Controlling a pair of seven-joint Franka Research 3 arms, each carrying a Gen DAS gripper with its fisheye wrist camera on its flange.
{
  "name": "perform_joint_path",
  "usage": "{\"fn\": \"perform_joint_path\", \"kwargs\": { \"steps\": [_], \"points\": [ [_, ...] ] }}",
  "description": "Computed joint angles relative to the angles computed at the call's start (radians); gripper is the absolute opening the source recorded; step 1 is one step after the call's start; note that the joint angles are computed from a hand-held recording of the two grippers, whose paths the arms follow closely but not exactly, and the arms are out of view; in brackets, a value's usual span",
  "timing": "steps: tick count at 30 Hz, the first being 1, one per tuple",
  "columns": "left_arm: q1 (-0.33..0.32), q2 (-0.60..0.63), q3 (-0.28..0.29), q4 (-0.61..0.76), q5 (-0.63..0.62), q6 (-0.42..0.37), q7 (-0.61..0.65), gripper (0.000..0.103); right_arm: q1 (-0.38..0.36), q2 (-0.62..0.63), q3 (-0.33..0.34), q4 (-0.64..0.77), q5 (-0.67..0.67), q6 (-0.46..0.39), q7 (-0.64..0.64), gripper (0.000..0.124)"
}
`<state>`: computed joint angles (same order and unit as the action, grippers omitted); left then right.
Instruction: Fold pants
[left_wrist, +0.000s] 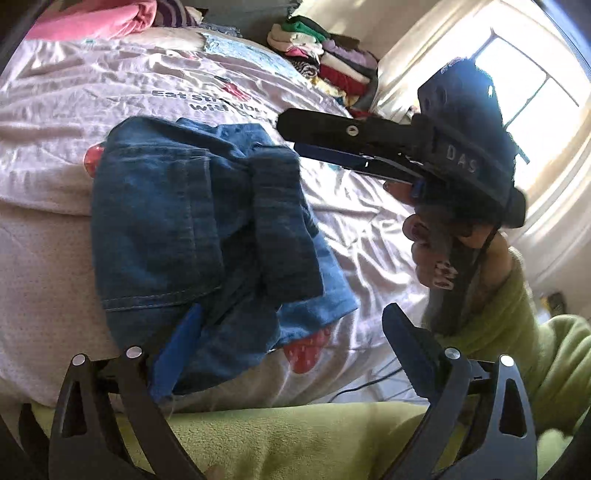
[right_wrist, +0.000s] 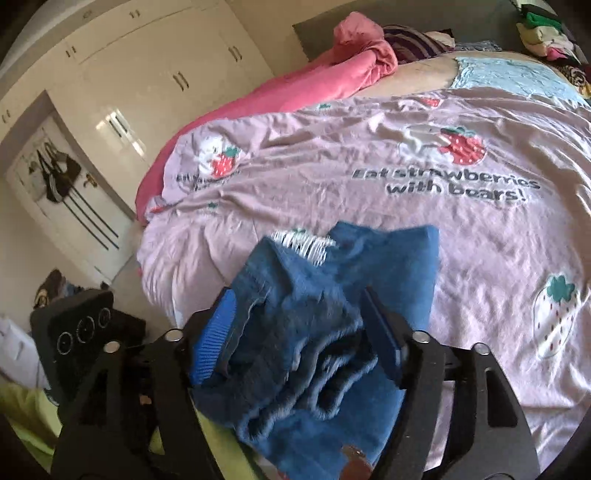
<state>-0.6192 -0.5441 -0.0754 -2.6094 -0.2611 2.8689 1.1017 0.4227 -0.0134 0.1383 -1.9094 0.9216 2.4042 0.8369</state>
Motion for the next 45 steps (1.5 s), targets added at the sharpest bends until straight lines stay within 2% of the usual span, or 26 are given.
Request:
{"fn": "perform_joint_path", "kwargs": {
  "steps": [3, 5, 6, 8, 12, 15, 17, 23, 27, 32, 37, 42, 45],
  "points": [
    [0.013, 0.004, -0.011, 0.007, 0.011, -0.019, -0.007, 0.097, 0.016, 0.011, 0.016, -0.008, -0.135, 0.072, 0.050, 0.070],
    [0.009, -0.002, -0.008, -0.001, 0.004, -0.010, -0.012, 0.097, 0.027, 0.015, 0.024, -0.022, -0.277, 0.128, 0.125, 0.070],
    [0.012, -0.001, -0.013, 0.001, 0.005, -0.011, -0.019, 0.097, 0.032, 0.025, 0.027, -0.031, -0.398, 0.164, 0.191, 0.069],
    [0.005, 0.000, 0.000, -0.003, 0.002, -0.007, -0.008, 0.097, 0.033, 0.042, 0.023, -0.034, -0.457, 0.176, 0.231, 0.068],
    [0.024, -0.013, -0.019, -0.010, 0.019, -0.017, -0.026, 0.097, 0.019, 0.050, 0.022, -0.030, -0.358, 0.155, 0.181, 0.068],
    [0.075, -0.025, -0.064, 0.001, 0.067, -0.035, -0.081, 0.098, 0.012, 0.008, 0.018, -0.048, -0.242, 0.155, 0.099, 0.069],
    [0.115, -0.058, -0.092, -0.005, 0.110, -0.065, -0.127, 0.098, 0.012, -0.026, 0.011, -0.069, -0.192, 0.181, 0.054, 0.074],
    [0.216, -0.106, -0.165, 0.021, 0.253, -0.154, -0.259, 0.098, 0.023, -0.129, -0.015, -0.143, -0.139, 0.203, -0.028, 0.082],
    [0.232, -0.128, -0.162, 0.021, 0.308, -0.182, -0.306, 0.098, 0.035, -0.197, -0.035, -0.205, -0.113, 0.212, -0.062, 0.085],
    [0.253, -0.127, -0.169, 0.050, 0.368, -0.238, -0.337, 0.098, 0.053, -0.269, -0.040, -0.279, -0.147, 0.250, -0.100, 0.088],
    [0.270, -0.085, -0.159, 0.084, 0.401, -0.260, -0.339, 0.098, 0.086, -0.331, -0.054, -0.343, -0.164, 0.237, -0.180, 0.088],
    [0.306, -0.032, -0.140, 0.126, 0.425, -0.293, -0.323, 0.098, 0.125, -0.360, -0.072, -0.376, -0.153, 0.150, -0.270, 0.088],
    [0.320, 0.008, -0.120, 0.148, 0.422, -0.295, -0.297, 0.098, 0.136, -0.355, -0.054, -0.380, -0.166, 0.115, -0.309, 0.088]
  ]
}}
